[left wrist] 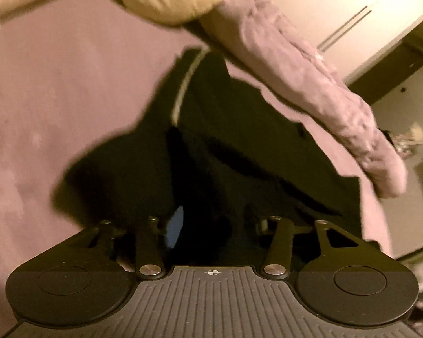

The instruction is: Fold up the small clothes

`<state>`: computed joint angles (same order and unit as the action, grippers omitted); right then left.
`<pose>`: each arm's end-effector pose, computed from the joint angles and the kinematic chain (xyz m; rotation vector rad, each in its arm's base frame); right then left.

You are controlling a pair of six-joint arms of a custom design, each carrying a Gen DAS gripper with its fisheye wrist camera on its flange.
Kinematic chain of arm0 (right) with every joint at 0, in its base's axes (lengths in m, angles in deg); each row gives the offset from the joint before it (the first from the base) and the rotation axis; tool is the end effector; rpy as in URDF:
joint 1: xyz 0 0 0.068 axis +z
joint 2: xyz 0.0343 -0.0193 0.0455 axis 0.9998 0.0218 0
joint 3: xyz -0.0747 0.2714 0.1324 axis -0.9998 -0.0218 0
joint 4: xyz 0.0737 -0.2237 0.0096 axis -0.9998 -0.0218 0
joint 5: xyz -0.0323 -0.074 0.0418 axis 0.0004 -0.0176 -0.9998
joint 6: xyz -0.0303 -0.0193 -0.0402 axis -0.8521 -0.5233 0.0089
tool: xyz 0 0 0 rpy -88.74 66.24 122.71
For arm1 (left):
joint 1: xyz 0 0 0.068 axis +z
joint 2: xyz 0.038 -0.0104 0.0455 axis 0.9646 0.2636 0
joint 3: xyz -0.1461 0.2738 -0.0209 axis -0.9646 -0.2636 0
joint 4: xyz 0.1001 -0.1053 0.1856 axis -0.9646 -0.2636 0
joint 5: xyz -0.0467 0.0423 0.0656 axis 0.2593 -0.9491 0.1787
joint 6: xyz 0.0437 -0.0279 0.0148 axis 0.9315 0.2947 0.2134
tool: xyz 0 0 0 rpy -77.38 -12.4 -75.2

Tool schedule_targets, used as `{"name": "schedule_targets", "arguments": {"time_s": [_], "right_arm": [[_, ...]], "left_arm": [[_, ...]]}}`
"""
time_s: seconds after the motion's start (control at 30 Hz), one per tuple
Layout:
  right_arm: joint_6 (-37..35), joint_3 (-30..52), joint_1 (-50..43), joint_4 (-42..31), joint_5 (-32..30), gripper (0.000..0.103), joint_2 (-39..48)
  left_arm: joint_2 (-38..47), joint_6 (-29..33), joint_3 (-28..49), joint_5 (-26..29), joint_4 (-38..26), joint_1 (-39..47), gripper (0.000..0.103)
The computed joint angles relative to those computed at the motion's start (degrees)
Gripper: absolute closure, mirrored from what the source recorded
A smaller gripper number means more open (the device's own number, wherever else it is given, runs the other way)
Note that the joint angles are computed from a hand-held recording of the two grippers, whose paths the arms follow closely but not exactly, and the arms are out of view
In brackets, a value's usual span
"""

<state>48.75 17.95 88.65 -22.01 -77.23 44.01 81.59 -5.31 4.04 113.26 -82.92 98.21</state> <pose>0.1958 0.0104 0.2290 0.3631 2.3893 0.5615 0.2056 0.0668 0.2356 -0.4530 2.4280 -0.6954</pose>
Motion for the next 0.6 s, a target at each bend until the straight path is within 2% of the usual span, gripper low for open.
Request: {"name": "schedule_targets", "arguments": {"time_s": [0.1, 0.13, 0.17, 0.2, 0.27, 0.33, 0.5, 0.6], "right_arm": [[-0.90, -2.13, -1.90, 1.67, -4.23, 0.045, 0.66], [-0.64, -2.53, -1.85, 2.86, -4.98, 0.050, 1.16], [-0.24, -2.89, -1.54, 4.11, -5.55, 0.061, 1.41], [-0.27, -2.91, -0.55, 4.59, -4.91, 0.065, 1.35], [-1.72, -2.22, 2.31, 4.19, -1.85, 0.070, 1.35], [-3.42, -1.97, 3.10, 3.44, -1.83, 0.087, 0.88], [-3.28, -2.81, 1.89, 2.88, -3.91, 0.088, -1.96], [-3.60, -2.15, 1.30, 2.42, -5.04, 0.080, -1.05]], "left_arm": [[0.42, 0.92, 0.19, 1.98, -1.91, 0.78, 0.042], [0.30, -0.20, 0.39, 1.92, -1.63, 0.92, 0.041], [0.33, -1.25, 0.69, 2.14, -1.19, 1.09, 0.039], [0.20, -2.55, 1.02, 2.58, -0.68, 1.24, 0.037], [0.29, -4.12, 1.72, 2.82, 0.31, 1.04, 0.025], [1.80, -6.29, 2.68, 1.33, 1.28, -0.76, 0.022], [7.17, -9.49, 3.44, -0.29, 2.88, -6.31, 0.022], [9.22, -11.78, 2.94, -2.31, 6.14, -9.29, 0.026]]}}
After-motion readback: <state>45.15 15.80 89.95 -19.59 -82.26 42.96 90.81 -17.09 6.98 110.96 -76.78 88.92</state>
